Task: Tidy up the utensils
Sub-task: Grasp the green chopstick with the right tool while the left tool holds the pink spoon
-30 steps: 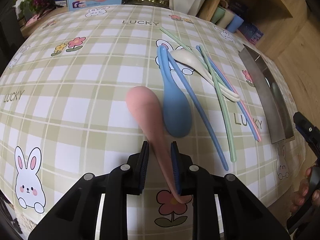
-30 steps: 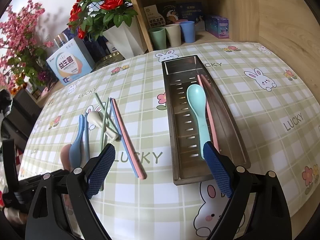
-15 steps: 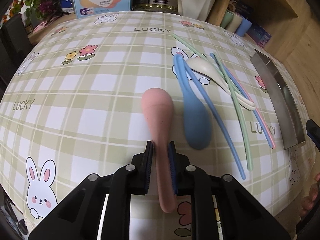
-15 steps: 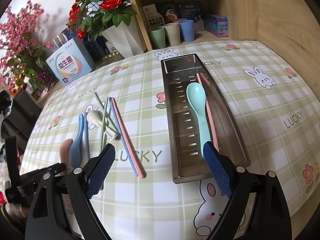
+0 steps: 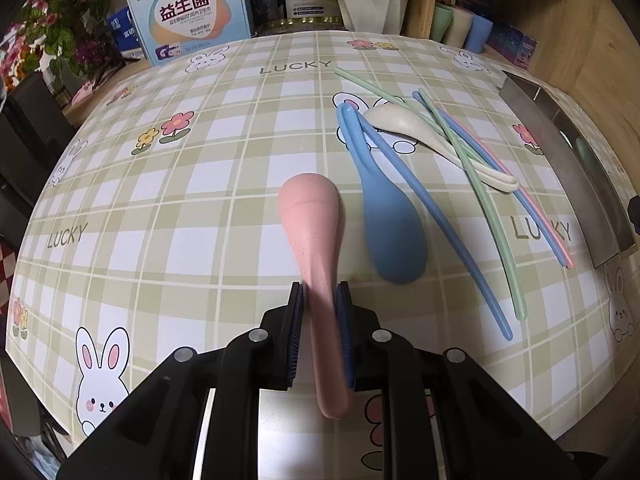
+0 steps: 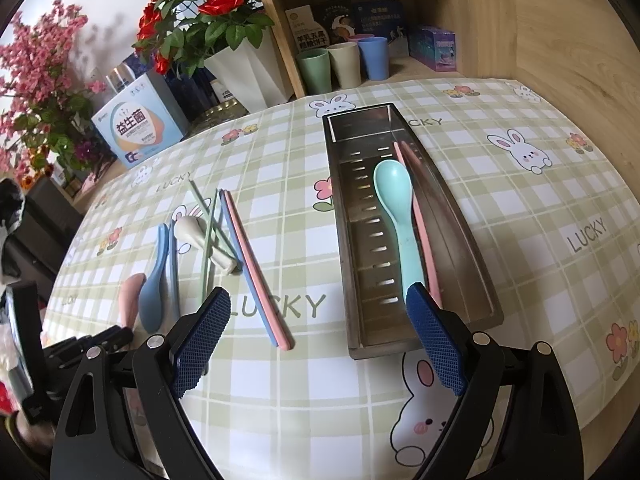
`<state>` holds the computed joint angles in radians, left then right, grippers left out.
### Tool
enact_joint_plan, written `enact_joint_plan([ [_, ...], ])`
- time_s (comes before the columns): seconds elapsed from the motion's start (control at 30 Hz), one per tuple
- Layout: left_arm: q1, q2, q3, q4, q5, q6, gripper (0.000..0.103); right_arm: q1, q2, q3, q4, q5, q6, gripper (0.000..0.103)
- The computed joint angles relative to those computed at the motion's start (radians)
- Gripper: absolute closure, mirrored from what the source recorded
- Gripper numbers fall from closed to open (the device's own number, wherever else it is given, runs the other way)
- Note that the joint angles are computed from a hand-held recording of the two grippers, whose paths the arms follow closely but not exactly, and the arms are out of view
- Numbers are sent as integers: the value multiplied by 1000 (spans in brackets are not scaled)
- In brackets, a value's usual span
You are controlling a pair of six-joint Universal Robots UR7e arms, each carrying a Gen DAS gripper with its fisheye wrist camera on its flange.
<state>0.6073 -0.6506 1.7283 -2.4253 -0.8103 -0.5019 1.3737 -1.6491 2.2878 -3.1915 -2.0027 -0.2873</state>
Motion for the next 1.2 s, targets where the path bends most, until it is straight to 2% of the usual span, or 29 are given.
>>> enact_joint_plan([
  [0.13, 9, -7, 3, -22, -37, 13, 90, 13, 3, 3, -3, -13, -8, 16],
  [0.27, 45, -45, 30, -103, -154, -20, 90, 21, 5, 3, -8, -29, -11, 16],
  [0.33, 57, -61, 48, -146, -185, -34, 90, 25, 7, 3, -9, -38, -11, 16],
  [0.6, 52, -91, 86, -208, -150, -25, 90, 47, 30, -5, -4, -45, -41, 17],
  [0.77, 59, -96, 100, -233, -144, -29, 90, 67, 56, -25, 23, -37, -97, 17],
  [0.83, 60, -98, 107, -244, -137, -30, 90, 75, 71, -41, 52, -30, -119, 29],
  [0.9, 61, -102, 116, -255, -138, -29, 90, 88, 104, -65, 71, -38, -152, 34],
  [1.03, 65, -109, 131, -279, -147, -21, 90, 105, 171, -107, 121, -29, -183, 58],
  [1.2, 67, -115, 143, -302, -148, -15, 90, 122, 268, -153, 146, -41, -192, 72],
])
